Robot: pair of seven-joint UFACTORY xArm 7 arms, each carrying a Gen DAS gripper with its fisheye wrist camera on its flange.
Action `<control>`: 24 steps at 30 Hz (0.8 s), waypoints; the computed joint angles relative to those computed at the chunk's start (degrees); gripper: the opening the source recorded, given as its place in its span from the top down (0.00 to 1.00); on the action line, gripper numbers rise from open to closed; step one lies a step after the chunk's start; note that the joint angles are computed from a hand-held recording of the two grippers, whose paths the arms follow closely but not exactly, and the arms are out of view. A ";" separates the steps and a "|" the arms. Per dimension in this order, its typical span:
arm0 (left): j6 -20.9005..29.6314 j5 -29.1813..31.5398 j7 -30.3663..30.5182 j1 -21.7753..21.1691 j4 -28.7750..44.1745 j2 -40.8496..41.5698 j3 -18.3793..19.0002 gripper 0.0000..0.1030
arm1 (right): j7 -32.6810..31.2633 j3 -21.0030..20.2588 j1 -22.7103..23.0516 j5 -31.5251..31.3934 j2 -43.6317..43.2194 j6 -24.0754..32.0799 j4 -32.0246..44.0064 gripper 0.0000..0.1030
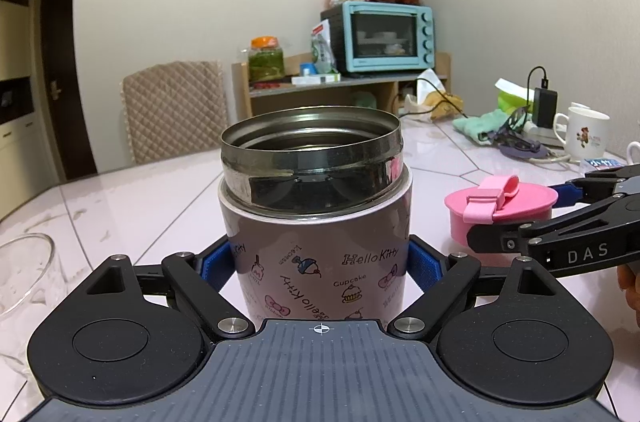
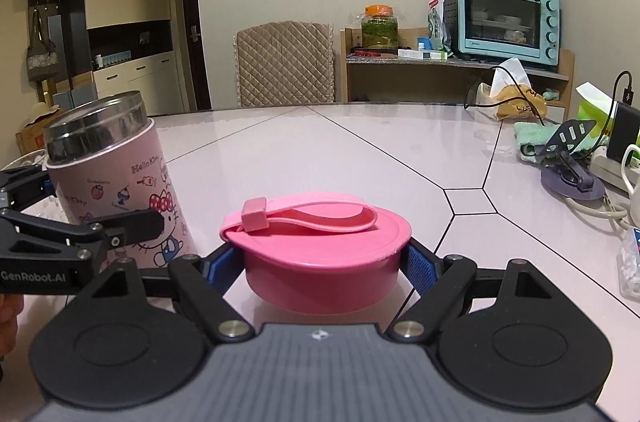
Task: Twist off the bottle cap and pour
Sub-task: 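Lower the pink lid onto the table with the right gripper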
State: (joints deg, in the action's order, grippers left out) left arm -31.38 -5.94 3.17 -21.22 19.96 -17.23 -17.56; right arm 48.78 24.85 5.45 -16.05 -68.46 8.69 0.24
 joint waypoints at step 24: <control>0.99 1.59 -0.42 0.21 0.25 -0.44 0.63 0.12 | -1.23 -1.88 0.61 -0.17 2.66 2.35 1.45 0.18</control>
State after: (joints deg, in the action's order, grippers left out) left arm -30.39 -4.35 2.75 -21.01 20.20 -17.68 -16.93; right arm 47.55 22.97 6.06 -16.22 -65.80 11.04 1.69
